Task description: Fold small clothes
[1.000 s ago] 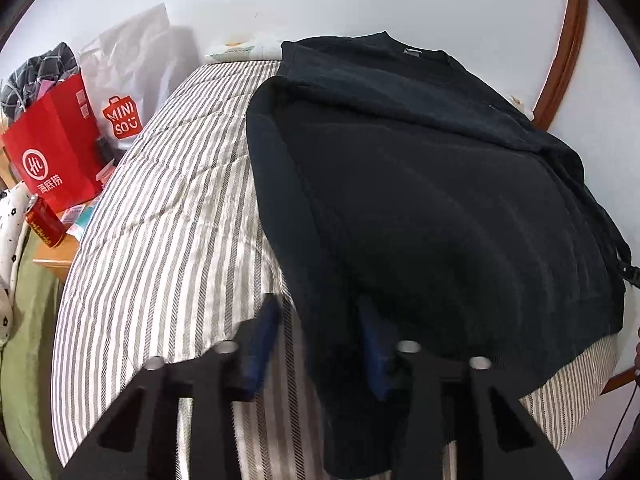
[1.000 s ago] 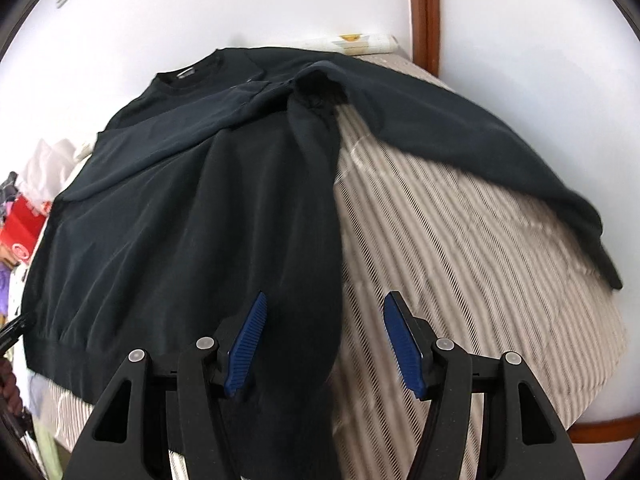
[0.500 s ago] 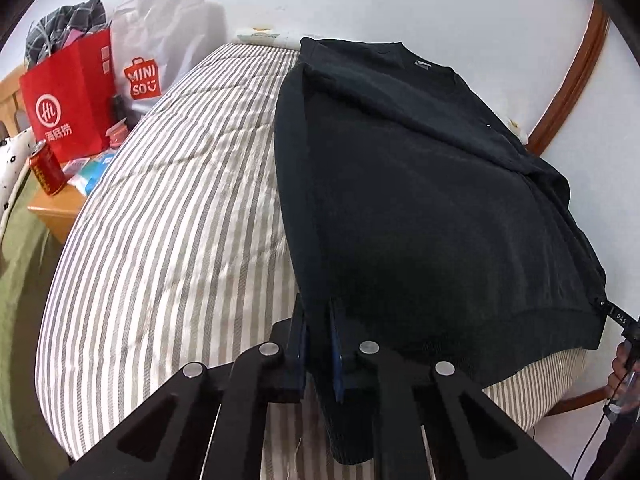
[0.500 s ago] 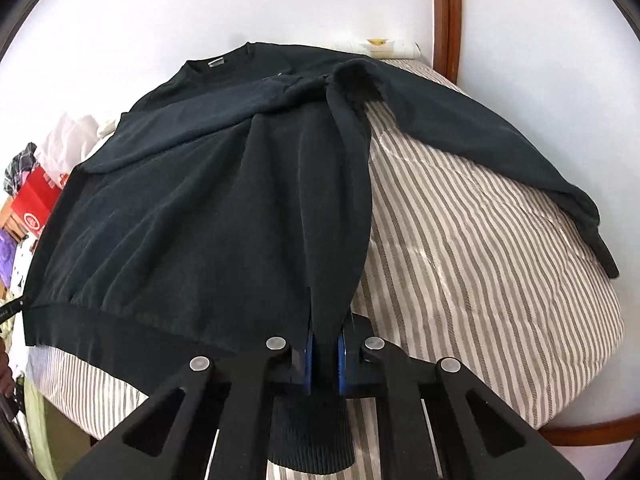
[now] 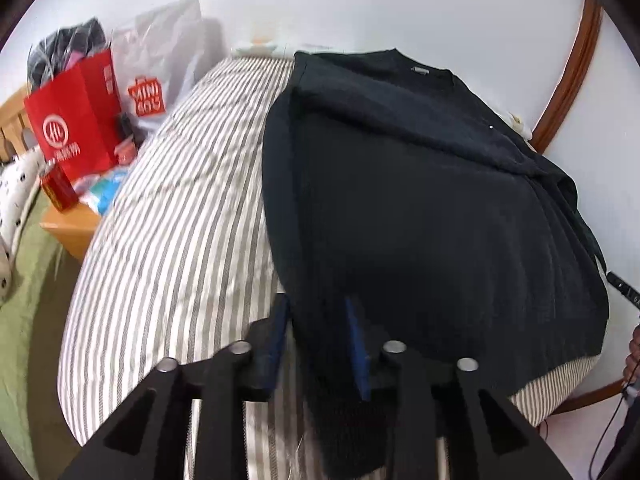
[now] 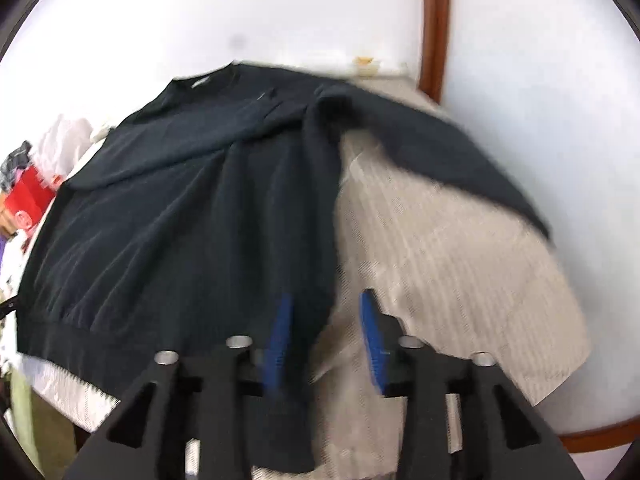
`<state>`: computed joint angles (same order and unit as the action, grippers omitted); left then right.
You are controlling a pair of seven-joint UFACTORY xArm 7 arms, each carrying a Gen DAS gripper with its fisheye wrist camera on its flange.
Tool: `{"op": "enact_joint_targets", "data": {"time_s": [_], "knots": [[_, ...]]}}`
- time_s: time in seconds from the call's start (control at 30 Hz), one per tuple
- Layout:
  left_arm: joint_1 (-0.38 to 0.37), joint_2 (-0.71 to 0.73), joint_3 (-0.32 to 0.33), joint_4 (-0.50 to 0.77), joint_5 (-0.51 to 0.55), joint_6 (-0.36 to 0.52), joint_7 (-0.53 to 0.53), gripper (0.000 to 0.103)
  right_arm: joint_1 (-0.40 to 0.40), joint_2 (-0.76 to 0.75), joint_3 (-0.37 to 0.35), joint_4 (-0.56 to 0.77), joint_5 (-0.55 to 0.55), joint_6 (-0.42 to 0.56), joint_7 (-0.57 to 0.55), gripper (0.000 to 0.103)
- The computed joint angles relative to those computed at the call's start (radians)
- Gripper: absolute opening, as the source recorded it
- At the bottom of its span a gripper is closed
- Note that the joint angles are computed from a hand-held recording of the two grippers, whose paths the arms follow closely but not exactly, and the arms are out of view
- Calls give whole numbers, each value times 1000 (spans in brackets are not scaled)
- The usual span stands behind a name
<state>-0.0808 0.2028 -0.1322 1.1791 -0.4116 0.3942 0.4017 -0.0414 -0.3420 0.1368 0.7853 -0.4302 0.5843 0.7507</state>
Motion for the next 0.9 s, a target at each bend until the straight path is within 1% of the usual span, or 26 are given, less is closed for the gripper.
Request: {"op": "enact_joint_targets", "data": {"time_s": [0.07, 0.13, 0.2, 0.27, 0.33, 0.43, 0.5, 0.63, 0.67, 0.77, 0.8, 0.83, 0.87, 0.9], "knots": [[-9, 24, 1, 37, 16, 1, -19, 47, -45, 22, 4, 28, -68, 17, 32, 50], [-25, 57, 5, 82, 54, -3, -52, 52, -86, 47, -7, 58, -133, 43, 70, 64], [-42, 101, 10, 143, 100, 2, -93, 53, -121, 85, -21, 90, -211, 62, 108, 68], [-61, 154, 21, 218, 151, 26, -148, 53, -133, 122, -49, 117, -250, 84, 113, 70], [-60, 193, 14, 271, 169, 42, -173, 53, -142, 164, -92, 143, -253, 87, 100, 71], [-69, 260, 19, 360, 207, 67, -220, 53, -150, 225, -147, 174, -224, 64, 64, 71], [-76, 303, 26, 417, 234, 86, -247, 53, -151, 269, -169, 198, -208, 45, 36, 71], [-83, 371, 34, 508, 273, 123, -292, 53, -132, 370, -193, 275, -179, 63, -44, 70], [-84, 383, 36, 521, 280, 125, -304, 53, -125, 382, -201, 284, -211, 41, -21, 71], [-76, 419, 28, 563, 283, 134, -320, 54, -108, 434, -218, 341, -204, 43, -36, 71], [-74, 424, 25, 567, 284, 129, -318, 55, -104, 443, -226, 346, -205, 35, -33, 69], [-72, 427, 22, 566, 287, 118, -312, 56, -101, 454, -230, 356, -194, 22, -39, 52], [-74, 428, 22, 565, 292, 110, -308, 57, -100, 470, -232, 373, -168, 11, -64, 27], [-78, 435, 25, 574, 300, 112, -309, 57, -88, 492, -237, 401, -183, 24, -60, 19]]}}
